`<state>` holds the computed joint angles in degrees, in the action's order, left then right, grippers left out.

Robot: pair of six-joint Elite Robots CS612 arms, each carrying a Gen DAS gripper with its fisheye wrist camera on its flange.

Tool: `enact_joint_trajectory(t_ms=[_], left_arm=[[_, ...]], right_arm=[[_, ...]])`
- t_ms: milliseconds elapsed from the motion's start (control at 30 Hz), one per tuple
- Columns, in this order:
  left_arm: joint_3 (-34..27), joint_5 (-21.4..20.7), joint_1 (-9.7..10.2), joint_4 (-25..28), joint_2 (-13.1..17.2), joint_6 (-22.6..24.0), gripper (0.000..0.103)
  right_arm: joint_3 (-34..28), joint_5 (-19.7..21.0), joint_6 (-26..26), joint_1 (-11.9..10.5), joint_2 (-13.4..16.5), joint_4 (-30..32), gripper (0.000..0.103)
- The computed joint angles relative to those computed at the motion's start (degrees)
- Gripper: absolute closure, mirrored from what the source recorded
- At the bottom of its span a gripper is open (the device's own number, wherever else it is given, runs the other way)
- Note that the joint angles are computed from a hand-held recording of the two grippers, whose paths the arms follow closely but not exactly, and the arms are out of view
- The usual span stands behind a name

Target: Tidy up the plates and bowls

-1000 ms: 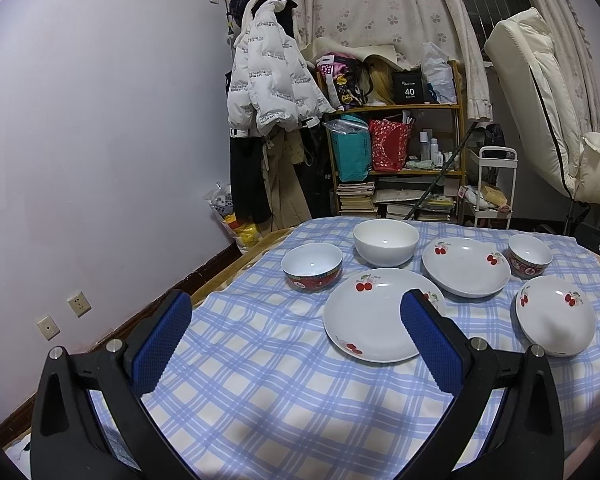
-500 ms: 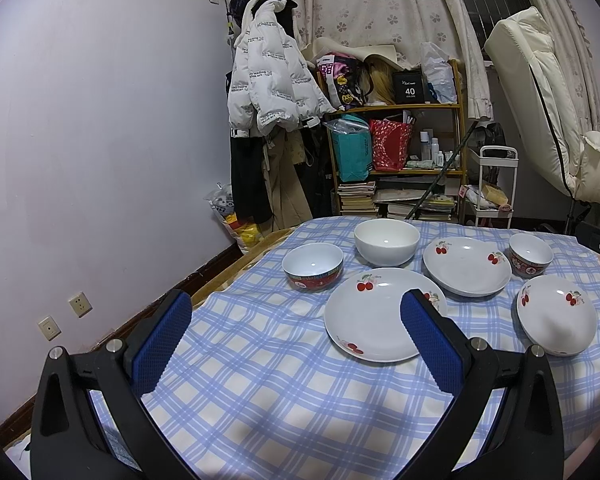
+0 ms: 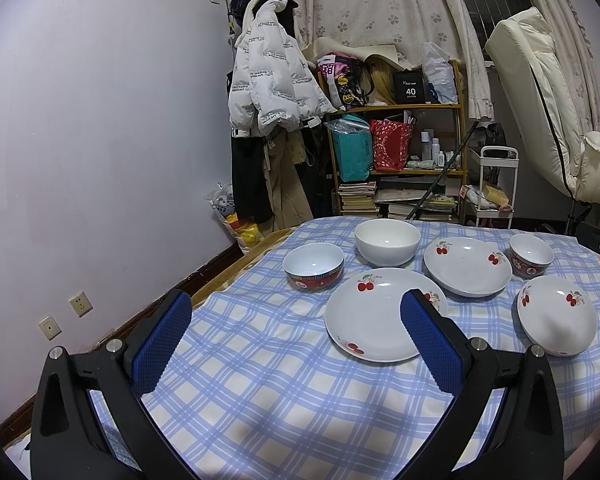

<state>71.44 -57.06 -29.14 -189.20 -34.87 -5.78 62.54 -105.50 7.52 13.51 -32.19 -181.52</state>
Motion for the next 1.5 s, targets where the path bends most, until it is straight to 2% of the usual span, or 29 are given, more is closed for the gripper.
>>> enact_joint_trajectory(t_ms=[600, 867, 967, 1267, 1500], left_arm=[[0.4, 0.3, 0.08, 0.3, -0.1, -0.4, 0.001], [-0.2, 0.1, 0.07, 0.4, 0.5, 1.9, 0.001], [-0.9, 0.2, -0.01, 2.6, 0.6, 1.7, 0.001], [-6.2, -5.5, 1.20, 13.8, 1.9, -1.9, 0.001], [-12.9, -8.6, 2.42, 20.2, 4.2, -1.0, 0.001]], right_arm=[[-0.4, 0.6, 0.0, 0.0, 0.2, -0.1, 0.000], [0.1, 0.2, 1.4, -0.1, 0.0, -0.1, 0.000], [-0.1, 1.3, 1.8, -0.4, 0.1, 0.7, 0.000], [-3.8, 2.3, -0.4, -0.3, 1.3, 4.6, 0.000], [-8.2, 7.5, 1.0, -1.0, 3.1, 8.1, 0.000]])
